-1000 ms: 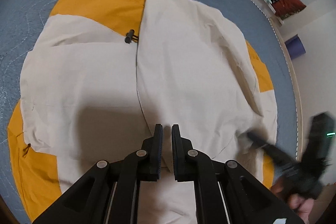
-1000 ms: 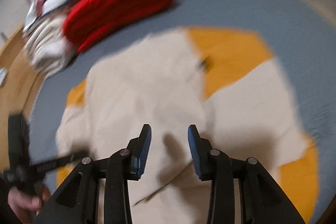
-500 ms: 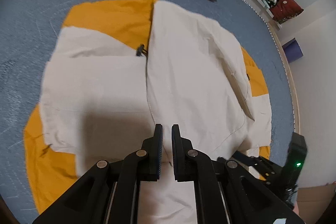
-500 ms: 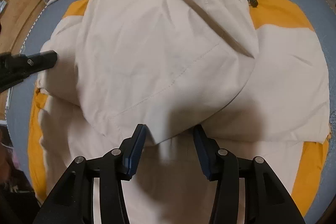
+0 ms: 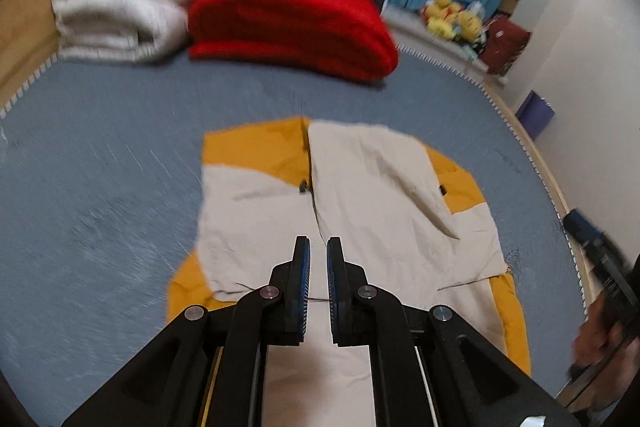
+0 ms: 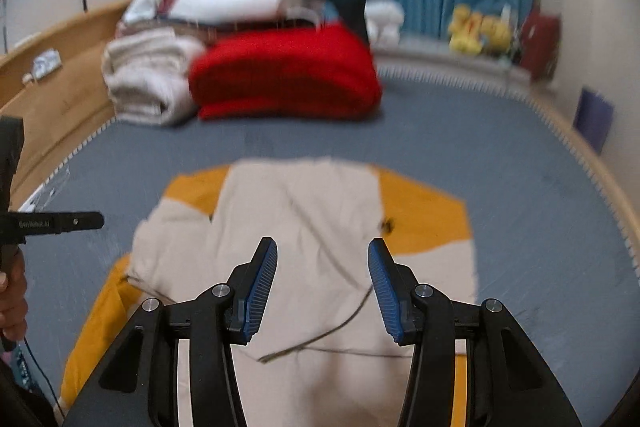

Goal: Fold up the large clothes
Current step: 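Lift both tools away from the jacket, then move both tools to the jacket hem and close them on it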

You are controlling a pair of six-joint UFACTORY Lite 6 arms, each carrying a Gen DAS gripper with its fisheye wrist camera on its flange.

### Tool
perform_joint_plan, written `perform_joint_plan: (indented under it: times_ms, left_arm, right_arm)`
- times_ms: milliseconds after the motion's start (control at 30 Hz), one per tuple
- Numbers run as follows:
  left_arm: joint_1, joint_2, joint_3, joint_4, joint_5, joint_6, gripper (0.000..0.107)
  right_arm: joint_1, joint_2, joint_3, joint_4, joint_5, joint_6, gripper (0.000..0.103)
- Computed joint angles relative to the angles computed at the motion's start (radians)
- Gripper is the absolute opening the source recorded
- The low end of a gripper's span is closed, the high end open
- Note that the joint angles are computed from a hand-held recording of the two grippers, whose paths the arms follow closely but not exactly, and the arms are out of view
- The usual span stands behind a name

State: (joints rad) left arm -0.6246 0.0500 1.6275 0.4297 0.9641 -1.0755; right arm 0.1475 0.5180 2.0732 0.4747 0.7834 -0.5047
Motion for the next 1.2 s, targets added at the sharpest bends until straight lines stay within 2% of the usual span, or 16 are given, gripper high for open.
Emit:
perform_joint_plan:
  times_ms: [200,300,433,500,600,700,800,867,1000,1133,1200]
  left_arm:
    - [-0.239,-0.271,-0.095,0.185,0.186,-0.233,0.007]
    - [-0.553,-0.367,-0.149,0.349,0.423,-0.464,0.007]
    - [-0.972,-0.424,-0.236,0.372,0.711,-0.813,0.006]
    - [-1.181,-0.432,-0.324,0.366,0.807,-1.022,0.006]
    - [-1.315,-0.387,-0.435,0.248,0.81,-1.24,0.005]
    - [-1.325,-0.361,-0.485,0.173,0.748,-1.279,0.005]
    - [-1.327,-0.361,-0.492,0.142,0.731,-1.278,0.005]
    - [-1.357,-0.369,-0.472,0.15,0.748,-1.311,0.005]
    - [-1.422,-0.39,-0.473,0.164,0.748,-1.405,0.005]
    - [-1.419,-0.463,-0.633,0.13,0.642,-1.477,0.005]
    - [-1.412,-0.53,-0.772,0.107,0.544,-1.562,0.005]
  right_arm:
    - [-0.209,-0.275,-0.061,0.103,0.097,-0.118,0.049]
    - [-0.482,-0.37,-0.039,0.293,0.29,-0.207,0.048]
    - [-0.87,-0.452,-0.07,0.472,0.561,-0.401,0.042]
    - [-1.04,-0.468,-0.099,0.531,0.678,-0.499,0.039]
    - [-1.203,-0.506,-0.222,0.538,0.773,-0.621,0.033]
    - [-1.321,-0.557,-0.41,0.508,0.788,-0.747,0.024]
    - [-1.376,-0.585,-0.589,0.441,0.74,-0.829,0.02]
    - [-1.355,-0.587,-0.643,0.382,0.683,-0.834,0.02]
    - [-1.317,-0.562,-0.686,0.32,0.651,-0.82,0.02]
    - [-1.252,-0.593,-0.775,0.244,0.575,-0.843,0.021]
    - [-1.202,-0.609,-0.825,0.182,0.52,-0.827,0.021]
